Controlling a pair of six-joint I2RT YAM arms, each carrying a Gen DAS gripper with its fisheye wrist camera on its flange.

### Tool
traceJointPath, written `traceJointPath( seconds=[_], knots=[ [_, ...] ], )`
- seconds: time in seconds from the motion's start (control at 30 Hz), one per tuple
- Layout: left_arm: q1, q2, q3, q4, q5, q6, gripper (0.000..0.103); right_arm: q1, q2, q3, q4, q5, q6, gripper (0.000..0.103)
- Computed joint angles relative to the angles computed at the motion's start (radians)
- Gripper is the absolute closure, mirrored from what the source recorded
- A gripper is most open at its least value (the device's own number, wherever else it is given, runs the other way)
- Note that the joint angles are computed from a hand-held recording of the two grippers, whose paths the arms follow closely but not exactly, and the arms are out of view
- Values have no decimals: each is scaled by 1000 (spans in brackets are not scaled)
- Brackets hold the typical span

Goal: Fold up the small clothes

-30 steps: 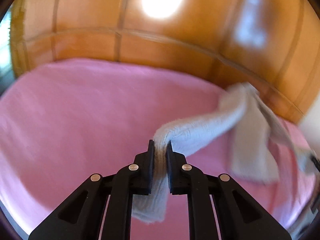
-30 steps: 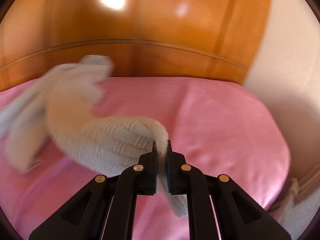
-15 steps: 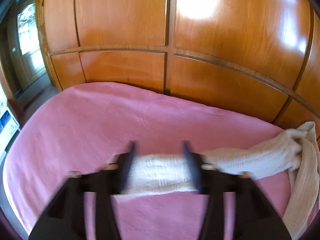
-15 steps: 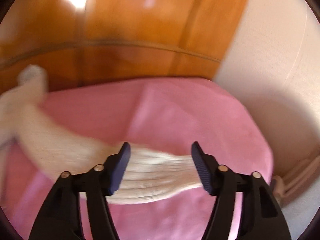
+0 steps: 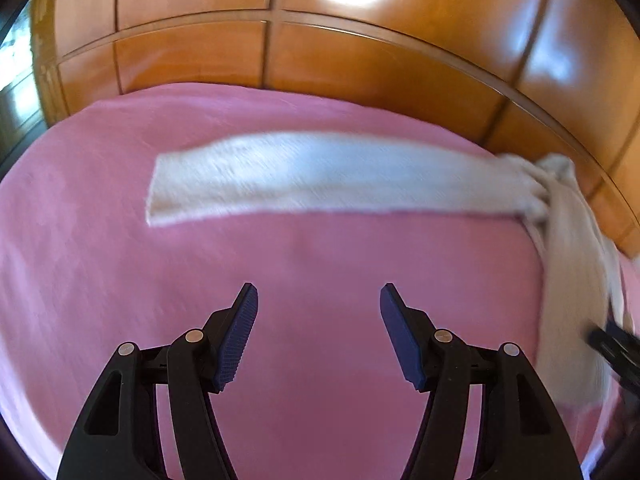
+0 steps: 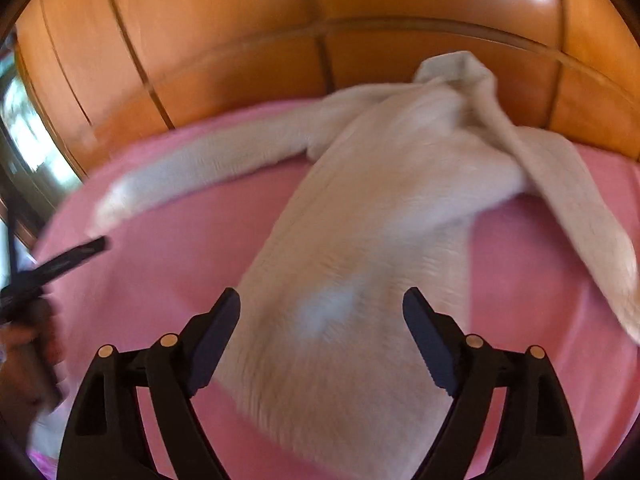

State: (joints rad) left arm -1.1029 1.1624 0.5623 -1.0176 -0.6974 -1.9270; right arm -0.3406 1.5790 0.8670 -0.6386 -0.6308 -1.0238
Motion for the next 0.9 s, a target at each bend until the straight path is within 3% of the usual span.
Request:
traceJointPath(
  seconds=[0.03, 0.1, 0.17, 0.3, 0.5, 0.63, 0.73, 0.87, 0.9],
  knots=[
    [-36, 15, -2, 12, 4, -26, 41, 18, -3, -25, 59, 20, 37, 75],
    [-102, 24, -8, 32, 0, -64, 41, -28, 8, 22, -14, -19, 5, 90],
    [-151, 53, -10, 68, -3, -85, 41, -125, 37, 122, -152, -91, -77, 91],
    [-200, 40, -47, 215, -35, -51, 41, -314, 266, 515, -460, -206, -165, 91],
    [-112, 124, -25, 597, -31, 229, 41, -373, 576, 889, -415, -136, 102, 92],
    [23, 277, 25, 938, 102, 473, 41, -366, 653, 915, -350, -76, 149, 92],
    [118, 414, 93, 1109, 216, 562, 41, -352, 653, 885, -313, -72, 157, 92],
    [207, 575, 200, 1233, 310, 593, 41, -343, 695, 956, -344, -68, 150, 91],
    [219, 608, 230, 1243, 319, 604, 48, -343, 703, 970, -352, -67, 144, 91]
  ],
)
